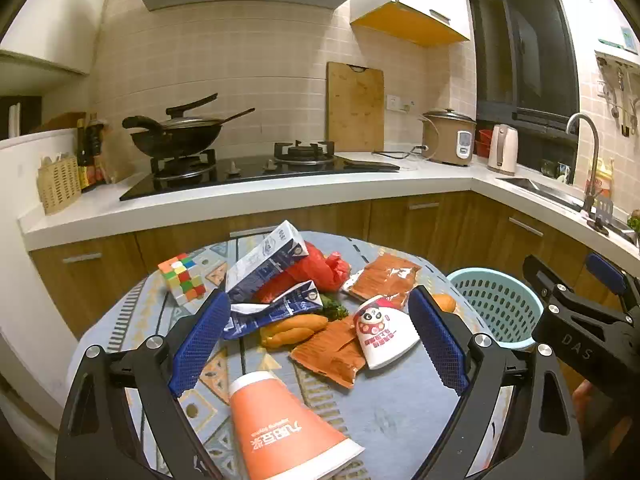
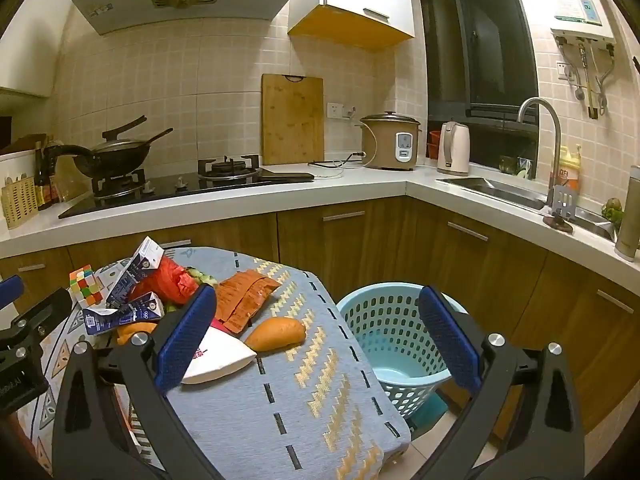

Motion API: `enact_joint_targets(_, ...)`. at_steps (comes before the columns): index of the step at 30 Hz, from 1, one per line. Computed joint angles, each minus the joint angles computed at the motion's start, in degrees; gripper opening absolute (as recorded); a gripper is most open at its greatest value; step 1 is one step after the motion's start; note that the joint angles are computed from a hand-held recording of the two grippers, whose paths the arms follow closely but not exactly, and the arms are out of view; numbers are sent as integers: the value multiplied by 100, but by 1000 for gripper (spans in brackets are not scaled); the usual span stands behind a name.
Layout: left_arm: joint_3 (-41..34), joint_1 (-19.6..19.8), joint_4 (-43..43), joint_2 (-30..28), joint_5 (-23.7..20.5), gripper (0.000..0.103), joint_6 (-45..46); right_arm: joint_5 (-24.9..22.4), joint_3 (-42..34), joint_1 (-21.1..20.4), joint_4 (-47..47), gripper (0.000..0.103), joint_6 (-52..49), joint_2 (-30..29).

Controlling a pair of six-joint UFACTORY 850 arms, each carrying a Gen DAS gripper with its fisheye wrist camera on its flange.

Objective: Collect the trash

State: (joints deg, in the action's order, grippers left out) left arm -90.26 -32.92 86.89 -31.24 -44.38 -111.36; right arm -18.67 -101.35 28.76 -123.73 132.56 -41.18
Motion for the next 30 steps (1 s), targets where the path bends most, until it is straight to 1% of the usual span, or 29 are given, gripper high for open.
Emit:
enact_joint_targets(6,100,-37,85,29,-58,88,-136,10,-2,0,43,96,-45,4)
enact_joint_targets(14,220,-20,199,81,-22,88,-313,25,-11,4,102,96,-108,4)
enact_joint_targets(30,354,-26,325,147,-39,88,-522,-65,56,36,110,96,-109,53)
